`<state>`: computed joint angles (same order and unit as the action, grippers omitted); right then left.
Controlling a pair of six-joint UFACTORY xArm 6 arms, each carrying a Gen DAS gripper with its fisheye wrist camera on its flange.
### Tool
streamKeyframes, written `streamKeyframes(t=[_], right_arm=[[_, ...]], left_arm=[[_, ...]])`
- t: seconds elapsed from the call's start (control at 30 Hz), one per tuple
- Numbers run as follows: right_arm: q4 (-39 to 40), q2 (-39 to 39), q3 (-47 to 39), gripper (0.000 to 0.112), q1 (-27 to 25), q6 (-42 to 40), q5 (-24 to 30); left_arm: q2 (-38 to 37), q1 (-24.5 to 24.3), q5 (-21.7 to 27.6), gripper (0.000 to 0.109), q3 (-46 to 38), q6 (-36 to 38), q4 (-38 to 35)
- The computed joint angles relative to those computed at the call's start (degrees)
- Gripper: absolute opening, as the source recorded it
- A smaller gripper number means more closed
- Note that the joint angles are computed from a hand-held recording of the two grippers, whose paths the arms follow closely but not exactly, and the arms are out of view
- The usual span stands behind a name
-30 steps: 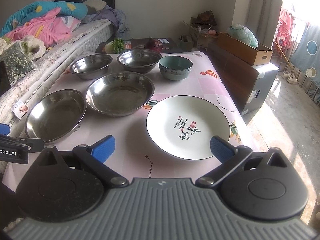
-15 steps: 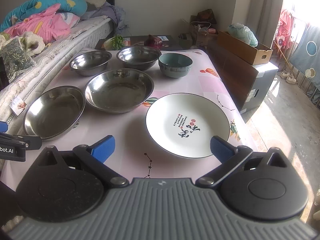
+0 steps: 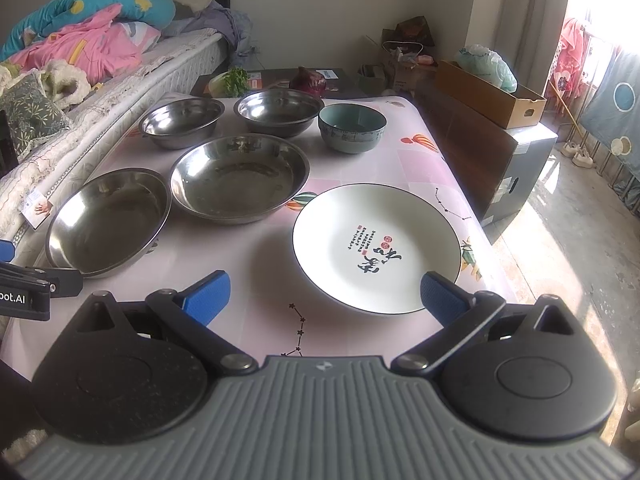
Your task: Organize plates and bowls
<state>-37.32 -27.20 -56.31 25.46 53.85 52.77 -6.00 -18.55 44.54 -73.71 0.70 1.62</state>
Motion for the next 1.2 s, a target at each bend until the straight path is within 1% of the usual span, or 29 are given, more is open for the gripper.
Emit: streamKeyframes(t=[0.83,1.03,1.2], right_arm=[[1.3,1.2,-0.5,0.102,-0.3,-0.8,-0.5],[0.2,1.9,-0.6,0.102,-0.8,0.0,-1.0],[-1.4,3.2,-0.8,0.102,-2.0,0.8,-2.7]], left_arm=[[1.3,1.3,0.8,0.103,-0.8,0.0,-0.4],[3.2,2.2,0.8,0.103,-2.4,-2.1,1.6],[5.7,4.4,0.2,0.103,-4.6,-5.3,3.4]])
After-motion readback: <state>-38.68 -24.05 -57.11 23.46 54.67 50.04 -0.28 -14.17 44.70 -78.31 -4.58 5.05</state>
